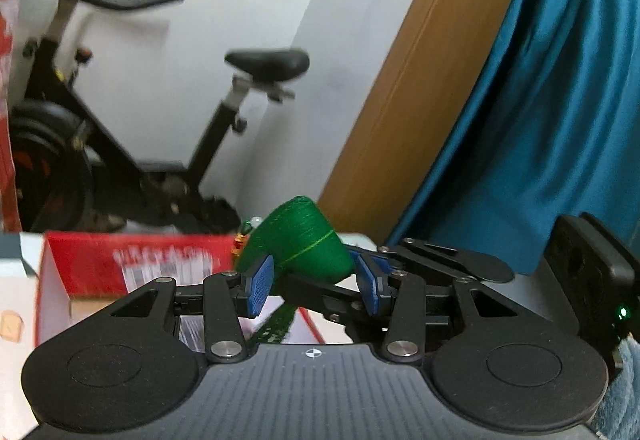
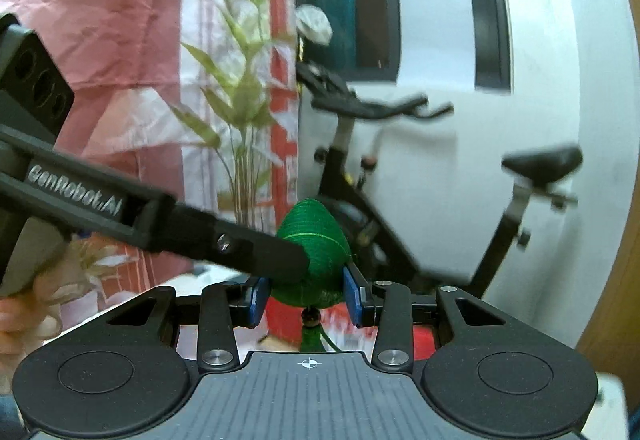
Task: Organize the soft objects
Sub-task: 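Lift the green pouch with both grippers over into the red box, then open both grippers to release the green pouch in the box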
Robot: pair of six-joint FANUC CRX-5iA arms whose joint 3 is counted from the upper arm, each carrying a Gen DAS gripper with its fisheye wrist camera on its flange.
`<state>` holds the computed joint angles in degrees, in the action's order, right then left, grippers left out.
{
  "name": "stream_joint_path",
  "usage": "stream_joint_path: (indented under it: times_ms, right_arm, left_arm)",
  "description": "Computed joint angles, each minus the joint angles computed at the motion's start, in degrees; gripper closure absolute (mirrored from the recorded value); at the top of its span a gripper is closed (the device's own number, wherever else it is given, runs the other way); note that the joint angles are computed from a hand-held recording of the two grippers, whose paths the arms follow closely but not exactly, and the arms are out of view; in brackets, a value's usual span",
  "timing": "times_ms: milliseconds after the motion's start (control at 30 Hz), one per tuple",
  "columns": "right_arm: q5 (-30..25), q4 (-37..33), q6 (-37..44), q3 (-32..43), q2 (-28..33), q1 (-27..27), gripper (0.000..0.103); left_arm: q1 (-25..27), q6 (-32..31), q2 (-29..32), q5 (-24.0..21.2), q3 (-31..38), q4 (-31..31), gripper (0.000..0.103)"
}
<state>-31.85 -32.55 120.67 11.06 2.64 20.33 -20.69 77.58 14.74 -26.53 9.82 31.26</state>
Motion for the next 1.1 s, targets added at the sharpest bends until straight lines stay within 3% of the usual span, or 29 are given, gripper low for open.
stream_joint_path:
  times_ms: [200, 400, 667, 933, 1100]
  right_arm:
    - [-5.6, -1.3, -5.1, -0.2, 1.9, -1.9, 0.067]
    - [-13.8, -2.6, -12.8, 1.6, 5.1, -4.0, 0.068]
    - [-22.2, -1.3, -23.7, 4.8, 10.1, -4.9, 0.070]
    - [-32.5, 6.2, -31.1, 13.9, 16.0, -3.3, 0.069]
    - [-33.6, 13.5, -36.0, 14.2, 16.2, -0.7, 0.062]
  left_arm:
    - [0.8, -1.3, 1.8, -3.0, -2.0, 5.0, 0.056]
    - [1.5, 0.9, 4.3, -6.4, -1.3, 5.2, 0.056]
    - [2.4, 3.7, 5.9, -7.1, -0.5, 3.6, 0.056]
    - [3.7, 8.1, 3.4, -5.0, -2.4, -2.3, 0.056]
    - [4.9, 10.6, 1.2, -4.8, -4.1, -5.7, 0.056]
